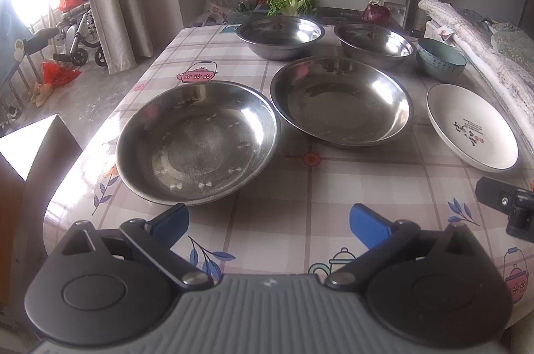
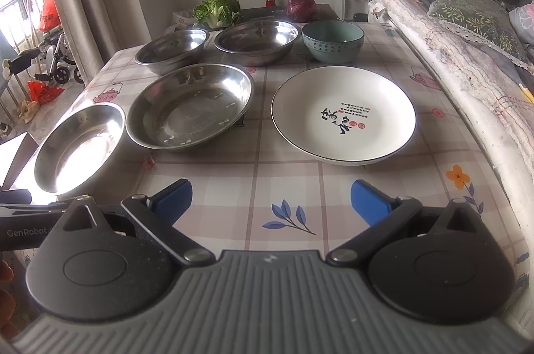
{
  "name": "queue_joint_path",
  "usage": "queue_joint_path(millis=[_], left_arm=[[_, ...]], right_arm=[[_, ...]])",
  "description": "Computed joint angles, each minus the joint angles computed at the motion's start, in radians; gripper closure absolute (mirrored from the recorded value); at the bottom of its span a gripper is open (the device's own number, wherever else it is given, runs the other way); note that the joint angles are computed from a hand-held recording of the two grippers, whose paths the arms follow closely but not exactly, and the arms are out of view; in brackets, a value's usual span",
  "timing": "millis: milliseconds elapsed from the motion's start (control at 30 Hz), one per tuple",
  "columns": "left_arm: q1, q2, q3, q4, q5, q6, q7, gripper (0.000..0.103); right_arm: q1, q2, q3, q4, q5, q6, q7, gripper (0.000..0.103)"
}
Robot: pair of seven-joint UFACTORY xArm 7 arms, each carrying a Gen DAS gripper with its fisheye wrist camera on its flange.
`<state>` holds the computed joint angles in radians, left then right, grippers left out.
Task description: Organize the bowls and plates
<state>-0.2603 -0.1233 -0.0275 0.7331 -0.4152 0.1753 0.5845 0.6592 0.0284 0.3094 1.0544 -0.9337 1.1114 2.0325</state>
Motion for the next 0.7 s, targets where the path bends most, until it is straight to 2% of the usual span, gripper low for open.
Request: queue_joint_path(millis=[700], left_arm=[[0.000, 0.001, 0.000, 0.013, -0.014, 0.005, 0.009, 0.000]], right_arm=[[0.001, 0.004, -0.003, 0.006, 0.000, 0.002, -0.007, 0.001]])
